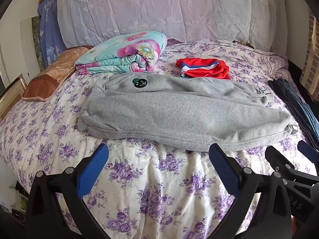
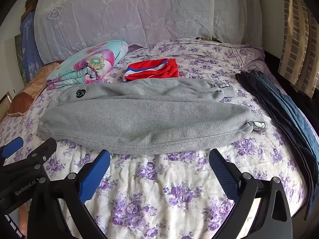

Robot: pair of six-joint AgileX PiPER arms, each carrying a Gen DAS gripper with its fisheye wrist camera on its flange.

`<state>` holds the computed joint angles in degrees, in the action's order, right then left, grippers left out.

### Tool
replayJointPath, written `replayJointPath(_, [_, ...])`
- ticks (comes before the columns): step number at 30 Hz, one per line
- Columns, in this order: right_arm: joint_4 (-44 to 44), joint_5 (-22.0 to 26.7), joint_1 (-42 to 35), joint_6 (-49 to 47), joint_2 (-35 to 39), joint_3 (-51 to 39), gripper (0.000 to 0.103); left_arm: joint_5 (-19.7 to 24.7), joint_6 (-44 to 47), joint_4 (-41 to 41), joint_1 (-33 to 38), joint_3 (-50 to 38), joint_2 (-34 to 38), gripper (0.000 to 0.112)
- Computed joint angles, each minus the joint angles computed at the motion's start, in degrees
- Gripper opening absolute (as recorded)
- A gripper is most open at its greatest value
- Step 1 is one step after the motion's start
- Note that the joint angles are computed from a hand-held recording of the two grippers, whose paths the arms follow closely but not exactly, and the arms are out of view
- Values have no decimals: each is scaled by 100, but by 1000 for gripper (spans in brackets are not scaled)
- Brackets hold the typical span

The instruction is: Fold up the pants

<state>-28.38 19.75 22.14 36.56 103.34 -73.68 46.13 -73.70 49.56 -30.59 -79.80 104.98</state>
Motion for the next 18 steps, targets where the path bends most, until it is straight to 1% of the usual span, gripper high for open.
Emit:
replayJointPath(1, [-29,-11,-1,25,-3,5,100,-30,-116,109,-19,47,-20,98])
replayJointPath(18, [212,23,-61,-242,-29,-28,100,-13,-76,79,-17,30,-11,98])
